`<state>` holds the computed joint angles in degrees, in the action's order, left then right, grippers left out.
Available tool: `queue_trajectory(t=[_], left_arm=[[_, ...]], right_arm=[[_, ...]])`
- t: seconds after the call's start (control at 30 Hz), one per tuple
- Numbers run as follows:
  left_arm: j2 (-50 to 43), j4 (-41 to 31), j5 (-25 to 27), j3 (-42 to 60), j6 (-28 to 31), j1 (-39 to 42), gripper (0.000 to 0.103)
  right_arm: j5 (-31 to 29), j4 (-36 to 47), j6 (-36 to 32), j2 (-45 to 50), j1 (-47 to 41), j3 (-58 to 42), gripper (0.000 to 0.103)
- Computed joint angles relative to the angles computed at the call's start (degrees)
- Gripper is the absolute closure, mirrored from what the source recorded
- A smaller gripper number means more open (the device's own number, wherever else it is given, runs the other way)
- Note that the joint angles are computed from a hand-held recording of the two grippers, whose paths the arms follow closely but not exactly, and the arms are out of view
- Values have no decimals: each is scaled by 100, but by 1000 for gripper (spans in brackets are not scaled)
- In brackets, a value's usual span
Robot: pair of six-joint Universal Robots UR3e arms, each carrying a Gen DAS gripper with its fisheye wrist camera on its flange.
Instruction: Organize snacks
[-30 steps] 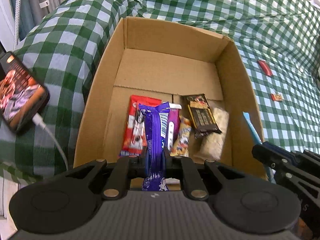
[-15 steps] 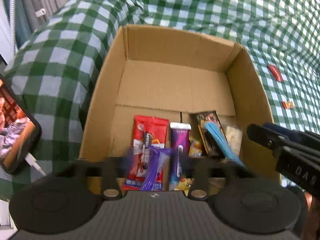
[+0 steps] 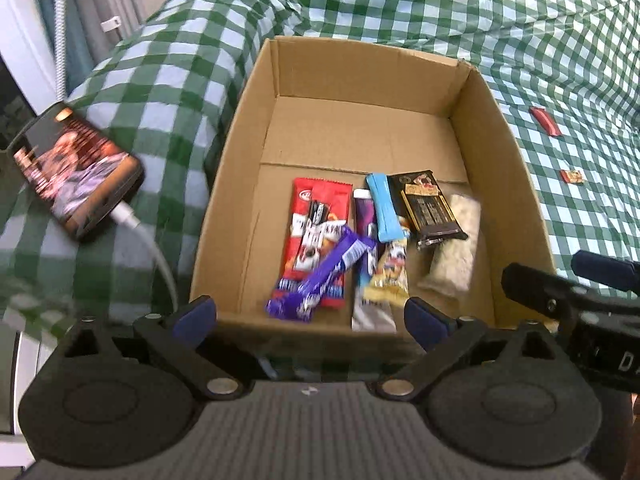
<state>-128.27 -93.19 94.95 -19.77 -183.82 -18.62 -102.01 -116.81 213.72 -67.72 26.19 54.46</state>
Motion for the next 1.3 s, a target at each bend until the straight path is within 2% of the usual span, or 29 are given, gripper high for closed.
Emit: queue_trajectory(t=[0.13, 0.43, 0.8, 1.3], left_arm=[[1103, 856, 71, -1694, -55, -21, 1], [2617, 1740, 402, -3688, -292, -235, 1], [3294, 2192, 778, -4482, -351, -533, 1], [3421, 2111, 930, -4516, -399, -772, 0]], right_arm=[[-414, 180, 167, -139, 411, -58, 13], [-1923, 82, 332, -304, 1536, 112, 8], [-2618, -290, 481, -710, 2168, 814, 5], [-2861, -578, 733, -1027, 2381, 1303, 4]])
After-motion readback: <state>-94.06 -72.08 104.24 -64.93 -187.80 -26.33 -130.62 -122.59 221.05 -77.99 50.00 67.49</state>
